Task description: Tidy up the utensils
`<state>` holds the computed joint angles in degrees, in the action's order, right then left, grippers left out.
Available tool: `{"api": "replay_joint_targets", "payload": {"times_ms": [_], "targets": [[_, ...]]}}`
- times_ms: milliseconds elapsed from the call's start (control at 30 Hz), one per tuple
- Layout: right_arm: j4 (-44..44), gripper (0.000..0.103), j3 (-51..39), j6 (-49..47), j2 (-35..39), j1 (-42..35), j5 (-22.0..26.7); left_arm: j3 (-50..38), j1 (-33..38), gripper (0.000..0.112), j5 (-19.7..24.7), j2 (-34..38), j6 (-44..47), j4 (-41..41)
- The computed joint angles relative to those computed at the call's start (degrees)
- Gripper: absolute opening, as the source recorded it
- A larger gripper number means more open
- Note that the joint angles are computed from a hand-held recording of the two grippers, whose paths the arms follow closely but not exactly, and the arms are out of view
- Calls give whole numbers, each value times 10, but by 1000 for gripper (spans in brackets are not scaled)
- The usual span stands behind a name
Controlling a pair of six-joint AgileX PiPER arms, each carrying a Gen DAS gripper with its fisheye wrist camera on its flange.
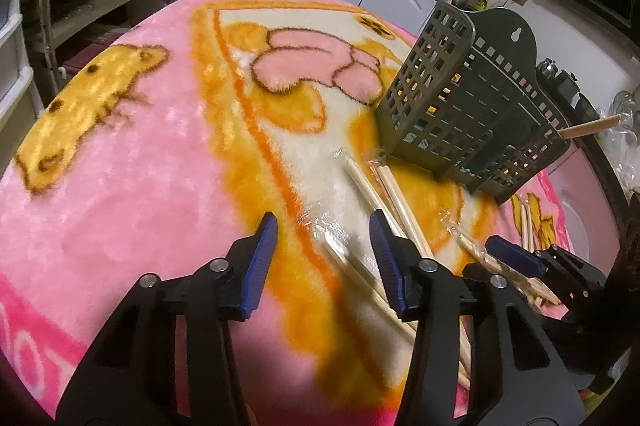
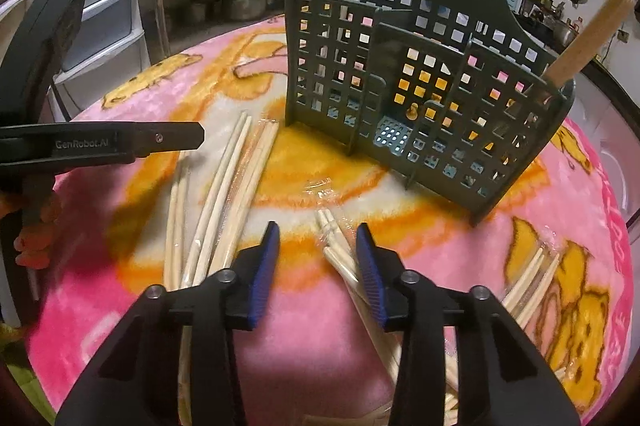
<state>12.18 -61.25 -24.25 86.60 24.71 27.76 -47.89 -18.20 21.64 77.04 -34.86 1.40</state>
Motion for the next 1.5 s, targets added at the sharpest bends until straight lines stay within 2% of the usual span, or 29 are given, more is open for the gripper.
{"api": "replay_joint_targets", "payload": {"times_ms": [233,400,533,767,1000,1200,1500], "targets": [[57,14,0,-42,-2,-24,2,-18,9,29,1,23,23,-16],[84,9,9,-62,-15,-39,2,-27,14,16,7,32,19,-7],[97,5,15,-69,-24,-46,-2,-27,23,11,7,35,36,-23],[166,3,27,-112,-57,-78,-1,-25,21,3,9,27,28,-15],[285,2,27,-193,-100,-150,56,-27,16,1,15,-6,40,-22],[327,2,25,-213,-132,-184,85,-40,1,1,23,-45,37,-18],[380,2,6,-237,-165,-234,133,-76,-34,1,45,-88,0,32]]}}
